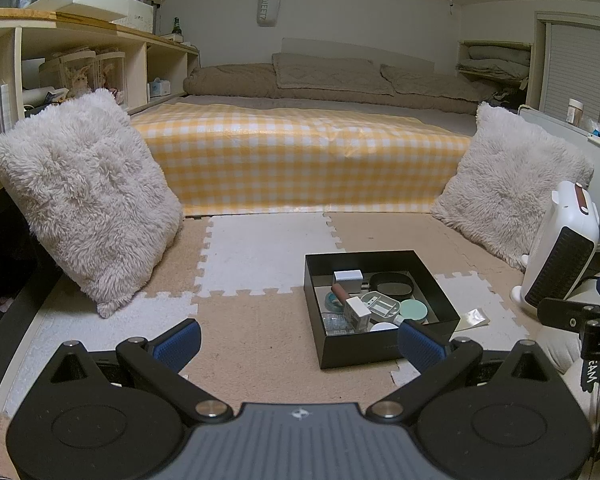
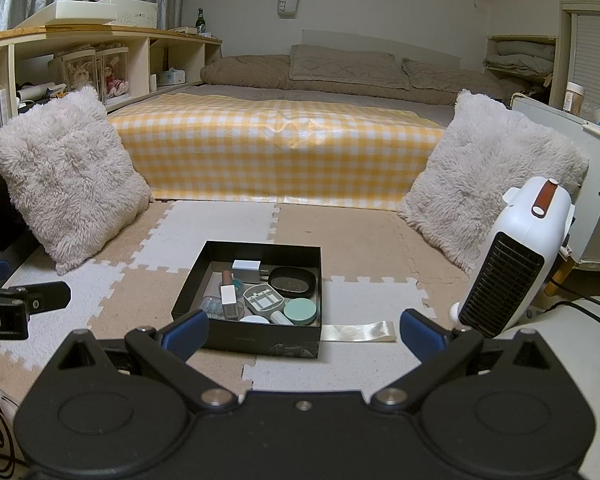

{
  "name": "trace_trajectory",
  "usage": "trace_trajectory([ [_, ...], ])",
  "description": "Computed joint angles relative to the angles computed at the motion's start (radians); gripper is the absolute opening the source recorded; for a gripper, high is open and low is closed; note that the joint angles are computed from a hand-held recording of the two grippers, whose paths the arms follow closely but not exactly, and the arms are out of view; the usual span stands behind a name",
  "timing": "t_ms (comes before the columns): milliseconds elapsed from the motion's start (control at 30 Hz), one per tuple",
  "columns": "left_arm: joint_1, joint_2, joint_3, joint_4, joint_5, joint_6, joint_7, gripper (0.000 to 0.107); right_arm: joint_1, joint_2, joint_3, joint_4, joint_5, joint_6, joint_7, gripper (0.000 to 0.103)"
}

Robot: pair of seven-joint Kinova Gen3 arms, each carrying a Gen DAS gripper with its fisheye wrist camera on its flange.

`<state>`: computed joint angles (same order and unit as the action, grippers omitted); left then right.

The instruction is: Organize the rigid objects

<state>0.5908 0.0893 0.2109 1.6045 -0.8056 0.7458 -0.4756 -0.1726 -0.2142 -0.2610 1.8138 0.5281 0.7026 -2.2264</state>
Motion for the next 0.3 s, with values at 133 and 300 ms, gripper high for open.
trace_trajectory([
  [133, 0.008, 0.006, 0.002, -0.013, 0.001, 0.014, 0.005, 0.103, 0.0, 0.0, -0.001, 0.0, 0.0, 0.0, 0.0, 0.103],
  [300, 0.012, 0.007, -0.001, -0.014, 0.001, 0.017, 0.006, 0.103, 0.0, 0.0, -0.001, 0.0, 0.0, 0.001, -0.001, 0.103],
])
